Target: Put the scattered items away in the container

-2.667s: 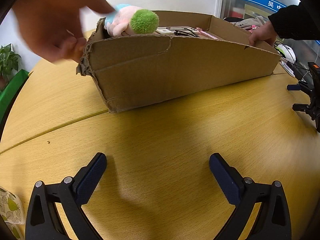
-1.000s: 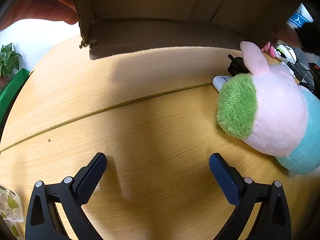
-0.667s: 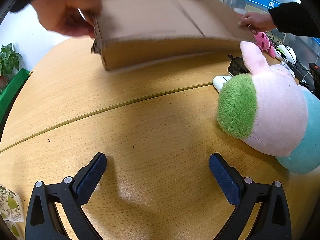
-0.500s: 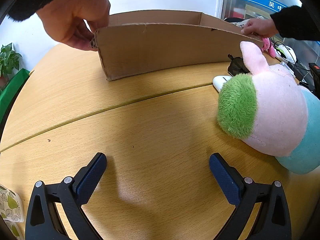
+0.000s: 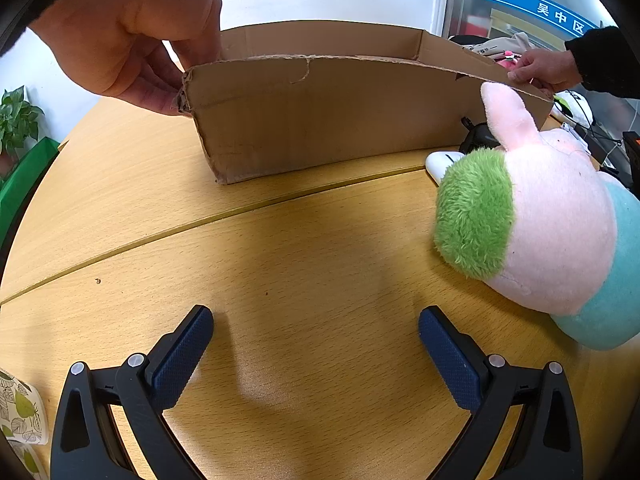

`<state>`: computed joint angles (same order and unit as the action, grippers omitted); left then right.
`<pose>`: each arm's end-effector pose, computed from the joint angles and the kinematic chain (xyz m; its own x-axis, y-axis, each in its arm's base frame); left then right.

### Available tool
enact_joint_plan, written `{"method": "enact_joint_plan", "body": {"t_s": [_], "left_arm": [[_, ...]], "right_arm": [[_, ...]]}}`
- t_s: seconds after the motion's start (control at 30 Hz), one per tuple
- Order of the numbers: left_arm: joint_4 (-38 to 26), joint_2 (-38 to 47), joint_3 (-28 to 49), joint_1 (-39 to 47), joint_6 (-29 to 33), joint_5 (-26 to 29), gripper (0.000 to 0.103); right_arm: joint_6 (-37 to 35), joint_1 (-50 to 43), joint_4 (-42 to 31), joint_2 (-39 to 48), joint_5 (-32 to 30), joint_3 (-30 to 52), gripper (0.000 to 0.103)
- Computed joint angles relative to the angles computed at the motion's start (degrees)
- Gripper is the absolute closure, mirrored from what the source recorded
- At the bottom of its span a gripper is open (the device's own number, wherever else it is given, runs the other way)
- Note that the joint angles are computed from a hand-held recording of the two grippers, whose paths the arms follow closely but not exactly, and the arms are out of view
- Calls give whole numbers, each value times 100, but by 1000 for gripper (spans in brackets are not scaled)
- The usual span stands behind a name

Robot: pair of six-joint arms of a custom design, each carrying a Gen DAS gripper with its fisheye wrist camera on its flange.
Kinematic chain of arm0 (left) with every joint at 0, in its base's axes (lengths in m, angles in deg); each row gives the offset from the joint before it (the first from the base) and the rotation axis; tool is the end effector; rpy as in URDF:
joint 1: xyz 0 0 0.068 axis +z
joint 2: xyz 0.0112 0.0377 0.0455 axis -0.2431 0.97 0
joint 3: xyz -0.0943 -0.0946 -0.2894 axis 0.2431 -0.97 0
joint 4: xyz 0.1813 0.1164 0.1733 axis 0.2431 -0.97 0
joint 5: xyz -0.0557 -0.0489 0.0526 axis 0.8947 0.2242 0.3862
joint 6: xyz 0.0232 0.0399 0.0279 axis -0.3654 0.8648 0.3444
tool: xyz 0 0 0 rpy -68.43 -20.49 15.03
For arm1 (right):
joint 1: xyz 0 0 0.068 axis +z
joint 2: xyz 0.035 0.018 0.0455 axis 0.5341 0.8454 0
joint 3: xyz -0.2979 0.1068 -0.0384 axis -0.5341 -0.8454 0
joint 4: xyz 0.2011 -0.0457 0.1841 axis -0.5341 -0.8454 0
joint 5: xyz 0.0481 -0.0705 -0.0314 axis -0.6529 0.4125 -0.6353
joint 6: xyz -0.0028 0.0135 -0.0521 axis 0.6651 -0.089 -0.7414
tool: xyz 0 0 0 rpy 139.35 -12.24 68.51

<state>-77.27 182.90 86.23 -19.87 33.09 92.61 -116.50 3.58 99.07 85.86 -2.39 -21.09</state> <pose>0.3454 -0.0500 0.0806 -0.5411 0.5858 -0.6034 0.7430 0.6690 -0.0168 0.1240 -0.0550 0.0874 -0.8060 -0.0471 -0.5900 -0.0630 0.9980 0.0064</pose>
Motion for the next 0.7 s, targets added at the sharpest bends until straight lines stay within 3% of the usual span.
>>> {"method": "enact_joint_plan", "body": {"t_s": [0.7], "left_arm": [[-1,-10,-1,-23,-23,-10,0]], "right_arm": [[117,-7,21,-16,40,-13,0]]}}
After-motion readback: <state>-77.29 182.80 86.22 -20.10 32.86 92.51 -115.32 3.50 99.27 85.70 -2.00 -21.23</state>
